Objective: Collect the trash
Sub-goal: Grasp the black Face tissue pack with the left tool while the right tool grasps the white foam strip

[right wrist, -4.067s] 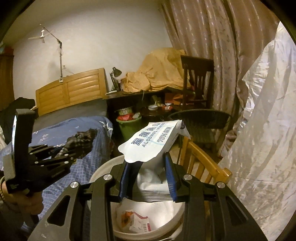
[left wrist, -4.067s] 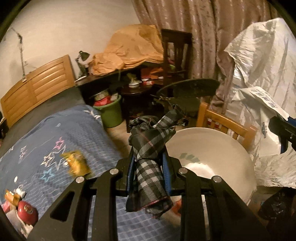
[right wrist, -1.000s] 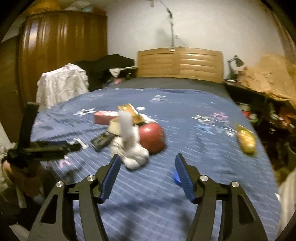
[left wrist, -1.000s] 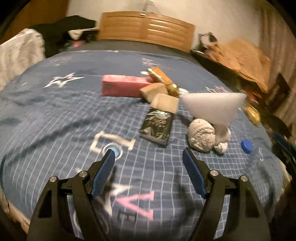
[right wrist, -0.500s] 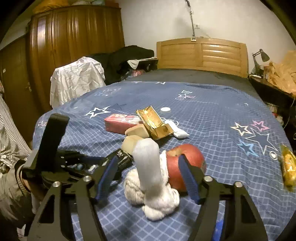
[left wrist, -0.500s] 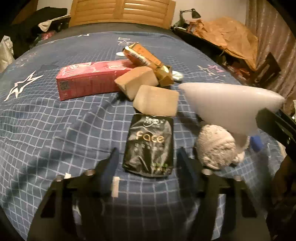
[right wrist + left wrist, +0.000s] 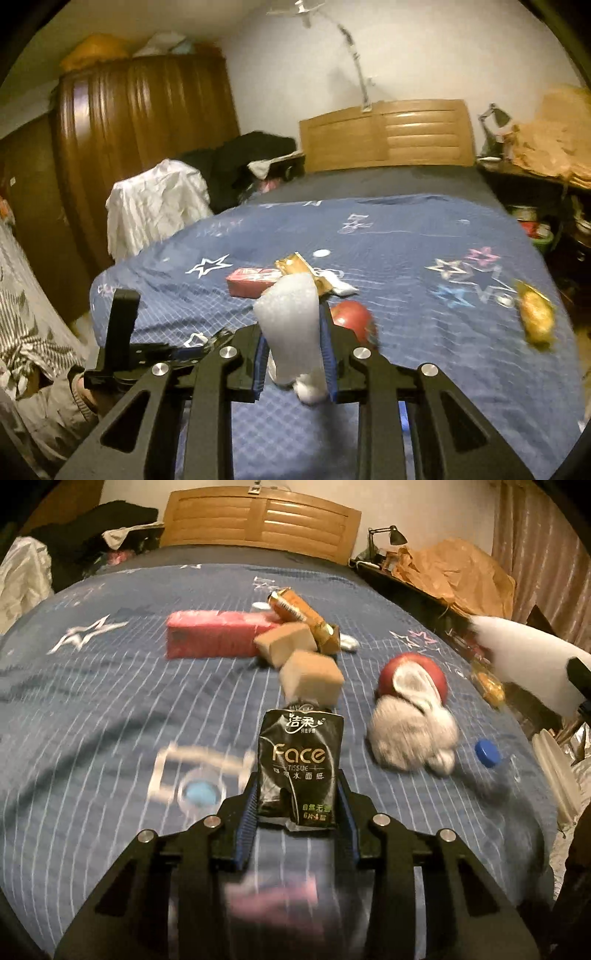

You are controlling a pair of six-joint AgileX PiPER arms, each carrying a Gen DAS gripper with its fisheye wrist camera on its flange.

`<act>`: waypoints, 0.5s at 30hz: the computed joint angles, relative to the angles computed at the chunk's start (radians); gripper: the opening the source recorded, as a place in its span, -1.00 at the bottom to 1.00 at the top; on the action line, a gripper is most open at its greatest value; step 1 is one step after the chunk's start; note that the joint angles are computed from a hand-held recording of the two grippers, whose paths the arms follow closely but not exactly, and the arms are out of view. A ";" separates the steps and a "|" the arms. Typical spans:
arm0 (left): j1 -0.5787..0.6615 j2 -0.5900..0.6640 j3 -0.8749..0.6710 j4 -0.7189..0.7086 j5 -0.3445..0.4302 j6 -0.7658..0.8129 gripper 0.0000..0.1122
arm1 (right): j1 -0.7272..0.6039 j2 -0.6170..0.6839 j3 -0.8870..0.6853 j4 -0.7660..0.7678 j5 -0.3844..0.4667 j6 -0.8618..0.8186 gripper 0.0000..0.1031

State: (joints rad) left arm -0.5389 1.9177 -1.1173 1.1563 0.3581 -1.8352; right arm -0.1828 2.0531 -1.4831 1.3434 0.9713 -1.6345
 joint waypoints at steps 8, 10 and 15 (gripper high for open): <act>-0.154 -0.058 0.086 0.066 0.162 -0.175 -0.34 | -0.198 -0.095 0.302 -0.010 0.027 -0.194 -0.49; -0.168 -0.042 0.070 0.043 0.189 -0.161 -0.33 | -0.214 -0.076 0.347 0.003 -0.013 -0.255 -0.49; -0.196 0.014 0.021 0.042 0.273 -0.160 -0.23 | -0.220 -0.026 0.384 0.043 -0.042 -0.327 -0.48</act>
State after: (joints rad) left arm -0.7351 1.9320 -1.0959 1.1986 0.6310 -1.9951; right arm -0.4030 2.0271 -1.0992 1.3860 0.9296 -1.9613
